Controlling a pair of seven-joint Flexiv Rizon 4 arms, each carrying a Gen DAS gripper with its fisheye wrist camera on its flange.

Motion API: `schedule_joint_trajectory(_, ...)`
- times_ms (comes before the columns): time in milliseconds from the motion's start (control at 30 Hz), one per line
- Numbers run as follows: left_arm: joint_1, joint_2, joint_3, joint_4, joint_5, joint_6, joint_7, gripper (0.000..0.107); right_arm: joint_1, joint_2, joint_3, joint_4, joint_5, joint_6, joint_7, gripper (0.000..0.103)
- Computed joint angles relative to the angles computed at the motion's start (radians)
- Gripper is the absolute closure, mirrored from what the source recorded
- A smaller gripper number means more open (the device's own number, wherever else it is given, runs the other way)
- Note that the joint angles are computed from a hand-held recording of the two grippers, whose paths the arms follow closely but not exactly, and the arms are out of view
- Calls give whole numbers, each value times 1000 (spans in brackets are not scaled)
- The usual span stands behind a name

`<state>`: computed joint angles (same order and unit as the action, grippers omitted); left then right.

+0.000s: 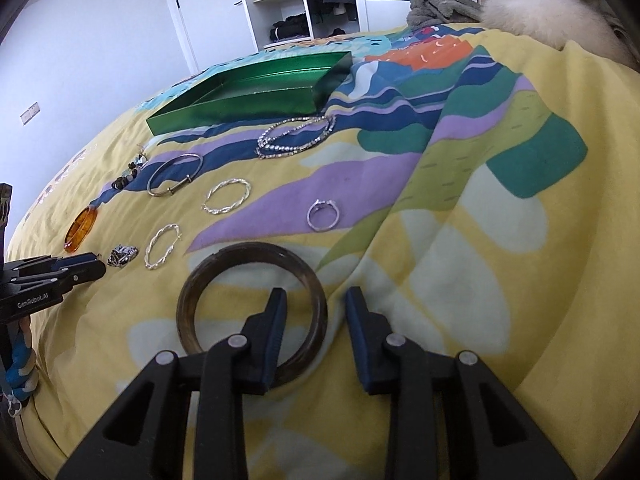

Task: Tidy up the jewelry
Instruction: 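Grasp the dark brown bangle with the right tool while the left tool grasps a small silver ring, then carry the bangle and ring into the green tray and open both tools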

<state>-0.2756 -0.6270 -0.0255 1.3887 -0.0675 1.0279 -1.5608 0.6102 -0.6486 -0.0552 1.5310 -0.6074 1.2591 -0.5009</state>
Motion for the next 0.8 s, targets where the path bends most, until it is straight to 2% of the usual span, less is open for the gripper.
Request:
schedule_joint_trajectory(100,5,-7,-5,-6,-11,2,-4,86,-18,-11,29,-22,23,-17,-40,74)
schedule_joint_trajectory(200,-2,-8,3,-6,-2,9,-11,87,-18,-15,33,-29,31,-25,-65,78)
schedule_joint_trajectory(333,-18,-3,21,-7,29,15,-26,87,-3,-10,16,-25,25,-33,-64,88)
schedule_joint_trajectory(400,-20,4,24,-2,38,18,-28,87,13,-2,-2,-18,6,-47,-46,92)
schedule_joint_trajectory(567,-16,30,26,29,48,41,-37,87,47,27,-34,-1,-72,-104,13,94)
schedule_joint_trajectory(800,1,92,18,86,41,91,-43,87,69,110,-64,65,-237,-106,193,95)
